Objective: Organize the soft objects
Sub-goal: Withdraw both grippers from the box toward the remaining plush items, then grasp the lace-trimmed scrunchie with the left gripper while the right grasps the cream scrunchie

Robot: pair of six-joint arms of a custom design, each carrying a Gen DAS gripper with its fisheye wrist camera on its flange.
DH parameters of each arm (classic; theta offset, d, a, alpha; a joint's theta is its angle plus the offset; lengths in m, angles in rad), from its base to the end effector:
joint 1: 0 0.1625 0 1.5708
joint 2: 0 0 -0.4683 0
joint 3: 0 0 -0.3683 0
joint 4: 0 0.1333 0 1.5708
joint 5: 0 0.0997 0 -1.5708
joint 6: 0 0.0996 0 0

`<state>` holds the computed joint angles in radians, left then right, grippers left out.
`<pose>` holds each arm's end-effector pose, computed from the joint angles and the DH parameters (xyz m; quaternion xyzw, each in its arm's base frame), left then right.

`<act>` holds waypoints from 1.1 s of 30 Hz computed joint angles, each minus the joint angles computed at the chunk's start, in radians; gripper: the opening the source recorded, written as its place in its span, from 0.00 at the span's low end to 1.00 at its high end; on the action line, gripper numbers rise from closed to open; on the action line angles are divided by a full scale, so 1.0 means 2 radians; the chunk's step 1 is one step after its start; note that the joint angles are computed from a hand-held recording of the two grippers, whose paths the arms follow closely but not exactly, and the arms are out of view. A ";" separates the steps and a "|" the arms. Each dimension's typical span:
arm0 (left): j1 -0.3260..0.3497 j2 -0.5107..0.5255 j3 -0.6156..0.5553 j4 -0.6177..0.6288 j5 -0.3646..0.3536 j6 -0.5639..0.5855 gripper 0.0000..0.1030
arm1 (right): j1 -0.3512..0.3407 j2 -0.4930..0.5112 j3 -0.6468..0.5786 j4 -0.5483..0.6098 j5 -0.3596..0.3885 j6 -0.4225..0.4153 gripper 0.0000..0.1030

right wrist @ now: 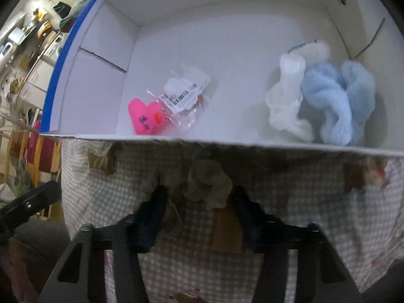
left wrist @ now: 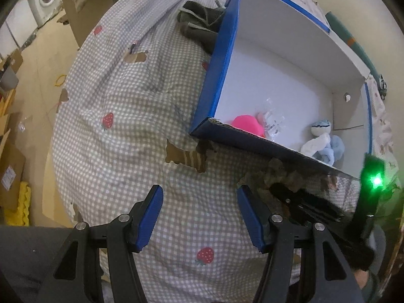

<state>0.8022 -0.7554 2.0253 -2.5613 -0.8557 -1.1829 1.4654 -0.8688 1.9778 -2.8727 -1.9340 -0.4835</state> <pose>-0.2223 -0.5156 0.0320 -0.1431 0.9178 -0.2139 0.3023 0.0361 -0.5893 0.1181 0.1669 -0.9648 0.0385 0.1995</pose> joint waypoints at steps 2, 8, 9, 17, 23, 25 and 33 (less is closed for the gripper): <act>-0.001 -0.001 -0.001 -0.004 -0.002 0.000 0.56 | 0.000 0.001 0.006 -0.014 0.000 -0.013 0.12; -0.002 0.002 -0.009 -0.003 -0.007 0.006 0.56 | 0.001 -0.027 0.033 -0.039 0.029 -0.052 0.10; -0.002 0.003 -0.010 -0.003 -0.008 0.006 0.56 | 0.002 -0.033 0.037 -0.037 0.032 -0.053 0.10; -0.001 0.015 -0.024 0.037 0.002 -0.005 0.56 | -0.003 -0.099 0.053 0.010 0.082 -0.062 0.10; 0.006 0.032 -0.032 0.049 -0.011 -0.001 0.56 | -0.018 -0.120 0.068 -0.011 0.090 -0.082 0.10; 0.007 0.041 -0.039 0.055 -0.012 0.003 0.56 | -0.028 -0.122 0.070 -0.006 0.102 -0.076 0.10; 0.015 0.089 -0.080 0.037 -0.026 0.087 0.56 | -0.029 -0.116 0.072 -0.028 0.113 -0.077 0.10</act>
<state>0.8314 -0.5781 1.8653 -2.4867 -0.9084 -1.0098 1.4077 -1.1004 2.1223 -2.9279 -1.7082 -0.6367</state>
